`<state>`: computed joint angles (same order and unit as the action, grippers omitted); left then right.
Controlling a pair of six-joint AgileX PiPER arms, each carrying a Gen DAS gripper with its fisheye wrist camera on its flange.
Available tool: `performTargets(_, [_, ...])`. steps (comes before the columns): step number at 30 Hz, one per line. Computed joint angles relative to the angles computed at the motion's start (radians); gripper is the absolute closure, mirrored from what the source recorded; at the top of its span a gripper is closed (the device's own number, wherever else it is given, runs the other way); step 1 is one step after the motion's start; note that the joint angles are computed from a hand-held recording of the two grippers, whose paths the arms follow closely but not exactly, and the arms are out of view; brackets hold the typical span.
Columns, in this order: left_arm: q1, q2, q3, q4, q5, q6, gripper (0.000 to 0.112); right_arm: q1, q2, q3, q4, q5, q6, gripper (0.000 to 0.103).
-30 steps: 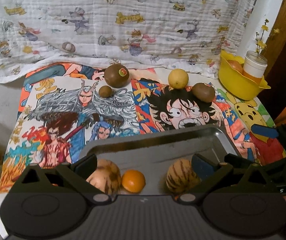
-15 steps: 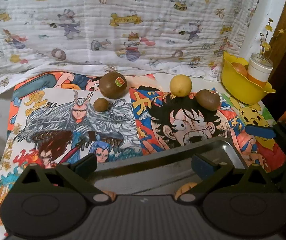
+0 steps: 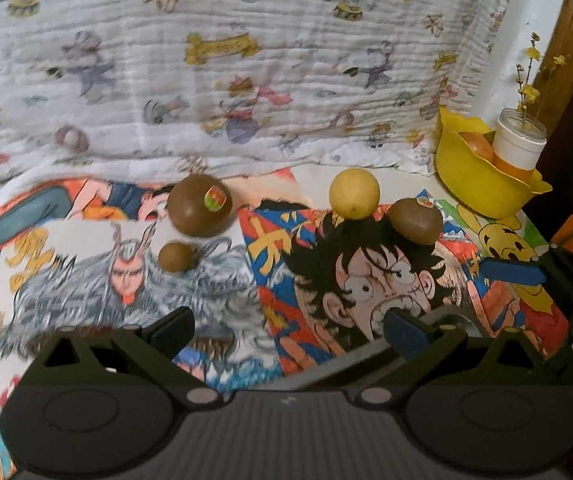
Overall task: Organize fruits
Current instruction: 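Reach the left tool to the yellow lemon while the right tool reaches a kiwi, then grasp the yellow lemon with the left tool while the right tool grasps the kiwi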
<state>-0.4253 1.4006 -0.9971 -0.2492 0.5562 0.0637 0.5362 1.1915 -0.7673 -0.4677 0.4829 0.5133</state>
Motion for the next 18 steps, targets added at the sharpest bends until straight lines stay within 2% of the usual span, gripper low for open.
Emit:
performTargets(7, [0.022, 0.056, -0.046, -0.053, -0.016, 0.099, 0.01, -0.022, 0.022, -0.008, -0.008, -0.011, 0.004, 0.001])
performTargets(18, [0.019, 0.107, -0.077, -0.059, -0.044, 0.127, 0.01, -0.103, 0.07, -0.032, -0.038, -0.061, -0.015, 0.001])
